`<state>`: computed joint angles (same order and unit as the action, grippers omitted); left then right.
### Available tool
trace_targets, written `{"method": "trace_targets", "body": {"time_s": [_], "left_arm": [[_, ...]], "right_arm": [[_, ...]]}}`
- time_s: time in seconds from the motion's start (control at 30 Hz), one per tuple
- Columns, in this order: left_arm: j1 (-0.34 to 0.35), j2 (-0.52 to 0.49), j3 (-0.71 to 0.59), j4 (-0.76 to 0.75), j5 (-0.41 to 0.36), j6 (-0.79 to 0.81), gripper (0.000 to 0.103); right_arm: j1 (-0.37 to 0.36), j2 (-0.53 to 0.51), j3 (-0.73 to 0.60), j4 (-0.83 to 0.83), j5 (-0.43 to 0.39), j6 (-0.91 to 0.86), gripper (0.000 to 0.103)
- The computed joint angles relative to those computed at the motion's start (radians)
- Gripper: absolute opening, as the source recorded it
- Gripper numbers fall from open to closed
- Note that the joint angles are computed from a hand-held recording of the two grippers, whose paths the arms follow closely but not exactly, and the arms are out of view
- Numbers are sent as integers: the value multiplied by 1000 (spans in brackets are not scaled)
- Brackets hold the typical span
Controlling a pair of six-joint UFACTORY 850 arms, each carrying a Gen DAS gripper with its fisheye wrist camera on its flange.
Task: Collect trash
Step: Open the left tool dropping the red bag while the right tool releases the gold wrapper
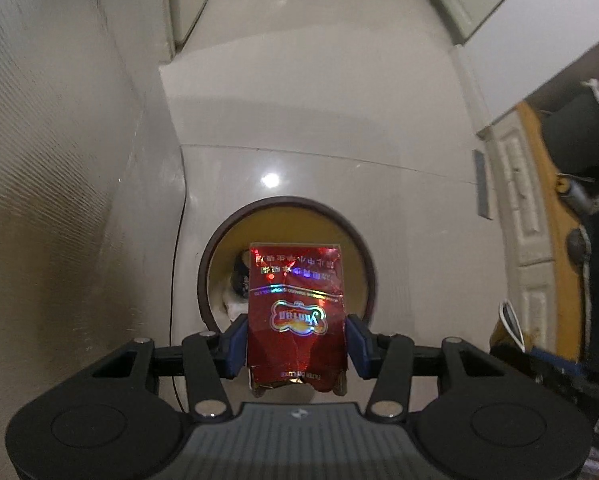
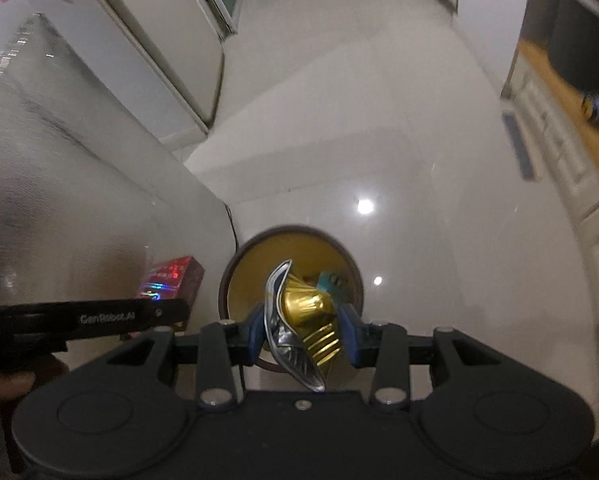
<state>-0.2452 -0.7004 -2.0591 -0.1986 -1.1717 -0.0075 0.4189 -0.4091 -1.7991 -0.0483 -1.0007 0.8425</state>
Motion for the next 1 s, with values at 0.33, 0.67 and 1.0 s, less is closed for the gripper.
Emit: {"method": "trace_targets", "body": {"time_s": [0.33,0.67,1.0], "left_arm": [[22,-11,150,-71,166,35,51],[35,-37,192,-99,181,59,51],[-8,-60,211,-17,163,44,85]], "right_arm": [[-37,-66,217,214,303,-71,40],[-35,-126,285,414,437,-177,60],[-46,-71,366,334,465,-47,60]]}}
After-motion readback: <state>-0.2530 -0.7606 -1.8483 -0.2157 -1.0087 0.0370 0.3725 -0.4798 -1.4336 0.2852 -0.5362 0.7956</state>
